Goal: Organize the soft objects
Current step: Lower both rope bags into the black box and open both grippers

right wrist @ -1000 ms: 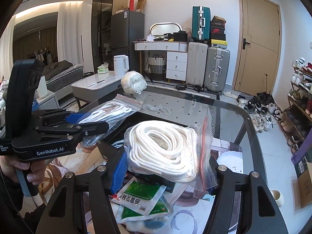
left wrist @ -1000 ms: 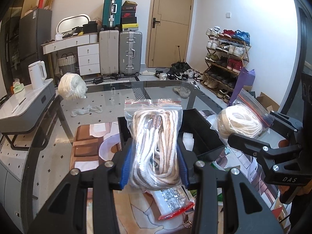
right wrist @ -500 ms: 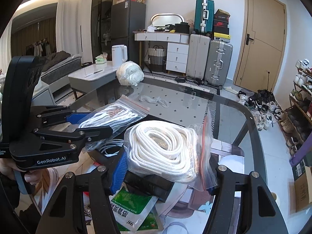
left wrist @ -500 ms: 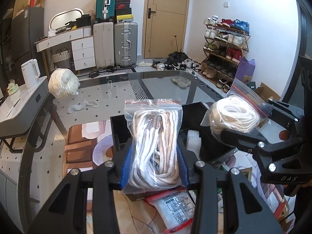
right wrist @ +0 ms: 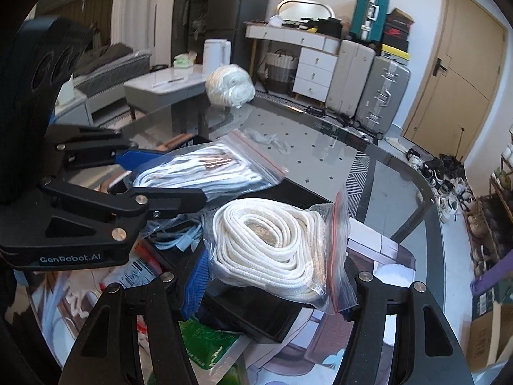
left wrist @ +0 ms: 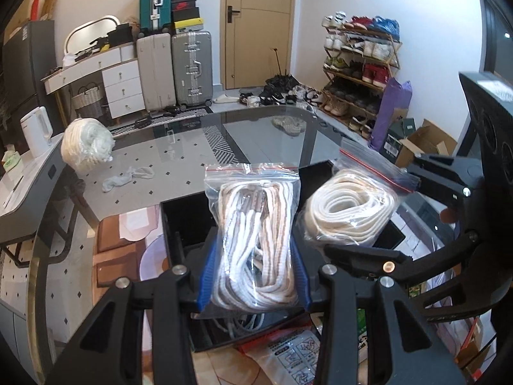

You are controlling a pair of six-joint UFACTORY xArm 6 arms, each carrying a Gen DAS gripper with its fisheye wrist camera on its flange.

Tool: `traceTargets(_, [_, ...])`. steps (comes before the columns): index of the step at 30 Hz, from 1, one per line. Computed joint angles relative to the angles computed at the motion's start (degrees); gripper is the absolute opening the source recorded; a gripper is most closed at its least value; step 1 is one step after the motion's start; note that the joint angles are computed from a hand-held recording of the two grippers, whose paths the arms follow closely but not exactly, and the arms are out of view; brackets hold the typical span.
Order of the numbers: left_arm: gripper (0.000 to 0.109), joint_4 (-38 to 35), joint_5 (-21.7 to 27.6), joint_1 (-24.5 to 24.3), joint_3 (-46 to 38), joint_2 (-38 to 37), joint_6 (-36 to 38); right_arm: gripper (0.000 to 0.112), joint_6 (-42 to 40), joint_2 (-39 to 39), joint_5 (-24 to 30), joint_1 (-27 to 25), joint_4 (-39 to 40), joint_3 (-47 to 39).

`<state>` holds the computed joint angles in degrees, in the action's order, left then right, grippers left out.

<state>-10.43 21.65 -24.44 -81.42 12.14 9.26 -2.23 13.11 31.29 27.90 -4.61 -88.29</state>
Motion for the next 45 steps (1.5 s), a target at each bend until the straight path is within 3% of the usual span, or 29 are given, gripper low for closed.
traceTargets(19, [0.040, -1.28, 1.98, 0.80, -1.51, 1.59, 2.26, 0.064, -13.92, 6.64, 9.45, -1.01, 11.54, -10.47])
traceTargets(22, [0.043, -1.99, 1.69, 0.80, -1.22, 1.45, 2.45, 0.071, -14.64, 7.15, 10.63, -1.21, 11.72, -11.51])
traceTargets(23, [0.045, -2.62, 1.40, 0.74, -1.06, 1.39, 2.79, 0.074, -14.18, 7.21, 10.25, -1.18, 10.92, -11.52])
traceTargets(25, [0.058, -1.96, -0.14, 0.65, 0.03, 0.90, 1.78, 0.080, -13.00, 6.13, 7.74, -0.97, 9.24, -9.62])
traceTargets(27, [0.064, -3.38, -1.61, 0.63, 1.09, 0.26, 2.21, 0.088, -13.52, 4.49, 4.67, -0.80, 10.12, -6.94])
traceTargets(32, [0.072, -3.26, -3.17, 0.97, 3.44, -1.76, 0.76, 0.097, -10.65, 0.11, -0.40, -0.84, 9.07, -0.77])
traceTargets(34, [0.088, -4.59, -5.24, 0.81, 5.86, -3.74, 1.66, 0.098, -7.90, -1.62, -1.79, -0.90, 6.82, 1.48])
traceTargets(37, [0.098, -4.15, -8.06, 0.73, 9.53, -6.90, 0.55, 0.101, -3.82, -4.01, -3.97, -1.01, 4.07, 4.57])
traceTargets(41, [0.101, 4.75, -10.19, 1.29, 13.86, -9.94, -8.84, 0.102, 4.16, -7.90, -7.44, -1.16, -1.45, 9.64])
traceTargets(45, [0.103, 12.02, -11.08, 2.48, 18.80, -13.75, -16.80, 0.102, 8.34, -10.57, -7.65, -1.31, -2.72, 12.82])
